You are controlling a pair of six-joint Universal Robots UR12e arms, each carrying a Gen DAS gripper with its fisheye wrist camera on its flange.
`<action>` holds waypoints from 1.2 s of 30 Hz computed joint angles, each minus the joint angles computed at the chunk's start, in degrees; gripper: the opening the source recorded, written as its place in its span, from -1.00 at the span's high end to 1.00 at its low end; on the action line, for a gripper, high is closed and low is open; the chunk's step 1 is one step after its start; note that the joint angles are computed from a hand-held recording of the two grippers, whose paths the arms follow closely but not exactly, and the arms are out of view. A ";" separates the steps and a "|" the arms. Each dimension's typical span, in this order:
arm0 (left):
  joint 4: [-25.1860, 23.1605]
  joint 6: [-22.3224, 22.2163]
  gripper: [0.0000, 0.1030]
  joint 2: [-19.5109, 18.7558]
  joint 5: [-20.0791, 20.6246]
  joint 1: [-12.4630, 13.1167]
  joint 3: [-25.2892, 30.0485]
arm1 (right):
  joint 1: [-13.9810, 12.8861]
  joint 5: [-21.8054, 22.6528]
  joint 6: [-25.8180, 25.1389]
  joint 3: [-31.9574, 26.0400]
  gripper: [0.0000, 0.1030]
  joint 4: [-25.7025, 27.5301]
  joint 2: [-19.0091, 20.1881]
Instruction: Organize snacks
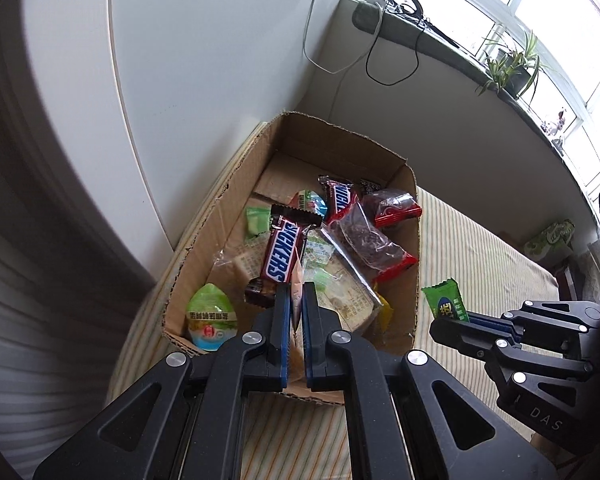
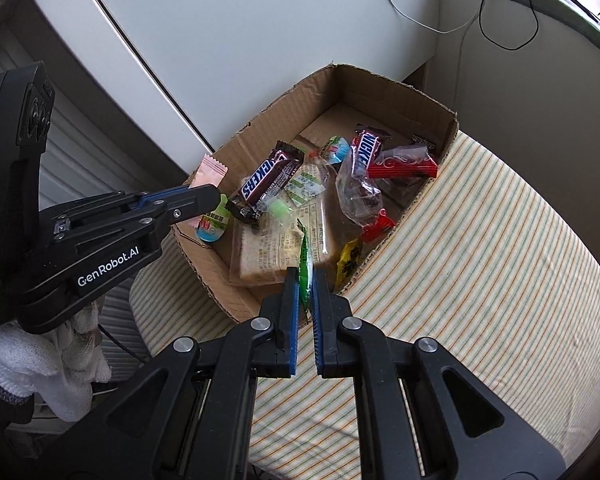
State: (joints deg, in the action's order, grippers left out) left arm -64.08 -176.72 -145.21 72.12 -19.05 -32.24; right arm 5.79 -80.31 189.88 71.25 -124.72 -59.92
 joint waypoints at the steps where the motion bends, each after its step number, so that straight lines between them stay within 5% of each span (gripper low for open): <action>1: -0.10 0.11 0.92 -0.07 -0.02 0.02 0.15 | 0.13 -0.24 -0.11 -0.41 0.89 0.20 0.27; 16: -0.43 1.30 0.91 -1.37 0.03 -0.06 3.31 | 1.16 -0.85 -1.20 -2.90 0.84 1.53 1.34; 20: -0.15 1.29 0.84 -1.20 0.46 -0.06 3.05 | 1.36 -1.94 -1.38 -2.58 0.25 0.71 0.98; 25: 0.94 1.41 0.66 -0.60 0.83 -0.06 2.16 | 1.29 -2.31 -0.57 -1.99 0.19 -0.09 0.26; 32: 3.06 1.36 0.58 0.50 1.05 -0.07 0.70 | 1.26 -4.13 -0.18 -0.73 -0.27 -1.26 -1.12; 36: 4.36 0.65 0.24 1.20 0.99 -0.04 -0.24 | 1.15 -5.09 1.47 -0.09 -0.45 -2.24 -1.84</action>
State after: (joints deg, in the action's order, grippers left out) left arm -59.71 -176.07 -144.01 73.11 -19.09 -32.48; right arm 6.93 -85.40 191.34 71.16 -126.96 -61.76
